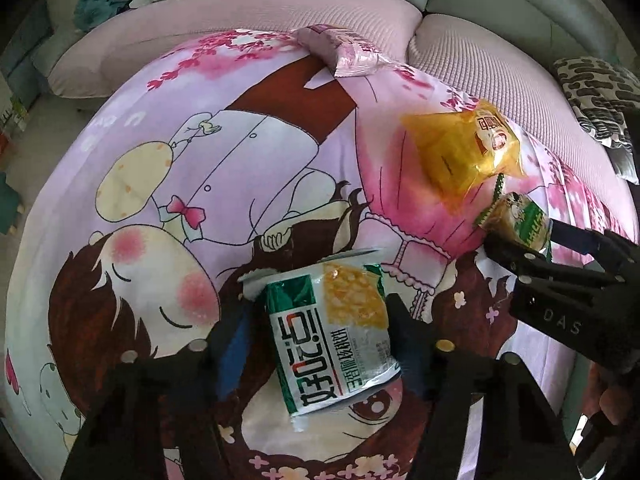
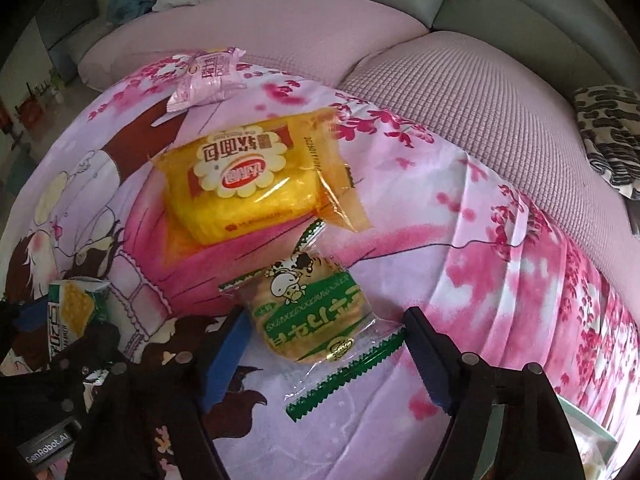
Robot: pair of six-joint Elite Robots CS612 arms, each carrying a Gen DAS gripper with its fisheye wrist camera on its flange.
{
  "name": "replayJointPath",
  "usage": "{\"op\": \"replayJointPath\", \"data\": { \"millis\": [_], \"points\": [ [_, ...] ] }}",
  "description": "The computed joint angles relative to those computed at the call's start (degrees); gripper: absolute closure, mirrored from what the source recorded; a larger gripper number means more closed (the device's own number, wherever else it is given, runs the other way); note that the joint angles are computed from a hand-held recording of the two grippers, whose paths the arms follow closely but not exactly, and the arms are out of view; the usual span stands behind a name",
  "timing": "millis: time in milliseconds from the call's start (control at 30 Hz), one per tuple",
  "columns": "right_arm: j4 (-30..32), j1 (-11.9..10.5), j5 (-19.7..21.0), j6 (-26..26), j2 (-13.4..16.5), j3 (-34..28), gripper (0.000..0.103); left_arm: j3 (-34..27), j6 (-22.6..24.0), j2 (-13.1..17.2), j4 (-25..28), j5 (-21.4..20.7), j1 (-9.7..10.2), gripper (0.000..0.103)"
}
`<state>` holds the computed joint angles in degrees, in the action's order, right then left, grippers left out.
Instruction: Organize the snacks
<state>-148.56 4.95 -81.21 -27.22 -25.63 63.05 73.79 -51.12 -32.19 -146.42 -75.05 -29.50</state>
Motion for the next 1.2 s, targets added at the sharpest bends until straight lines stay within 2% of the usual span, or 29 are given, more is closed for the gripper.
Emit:
{"op": "replayJointPath", "data": {
  "millis": [33, 133, 233, 500, 667, 733, 900, 1200],
  "points": [
    [0.41, 0.09, -0.04, -0.01, 0.07, -0.23, 0.026, -0.05, 0.06, 0.04, 0.01, 0.11, -0.02, 0.04],
    [1.27, 0.03, 0.82, 0.97, 0.12, -0.69, 0.036, 0.19, -0.15, 0.0, -0.51, 0.33, 0.11, 0.045],
    [-0.06, 0.32, 0.47, 0.65, -0.36, 0.25, 0.044, 0.27, -0.5, 0.07, -1.28, 0.34, 0.23, 0.047],
    [-3.66, -0.12, 2.13, 4.33, -3.45, 5.99, 0.045, 2.46, -1.42, -1.07, -3.68, 0.28, 0.01, 0.048],
    [-7.48, -1.0, 5.27, 7.0, -6.44, 10.97, 0.045, 3.83, -1.49, -2.06, -5.45, 1.17, -0.33, 0.048],
    [-9.47, -1.56, 6.96, 8.72, -7.82, 13.36, 0.045, 4.44, -1.58, -2.54, -6.51, 1.73, -0.44, 0.048],
    [-13.99, -2.65, 7.98, 13.71, -10.69, 18.63, 0.045, 6.09, -1.66, -3.82, -9.16, 3.23, -0.95, 0.048],
    [-20.55, -4.9, 9.25, 20.38, -13.79, 25.67, 0.045, 6.06, 1.85, -4.46, -12.04, 4.67, -2.67, 0.048]
  ]
}}
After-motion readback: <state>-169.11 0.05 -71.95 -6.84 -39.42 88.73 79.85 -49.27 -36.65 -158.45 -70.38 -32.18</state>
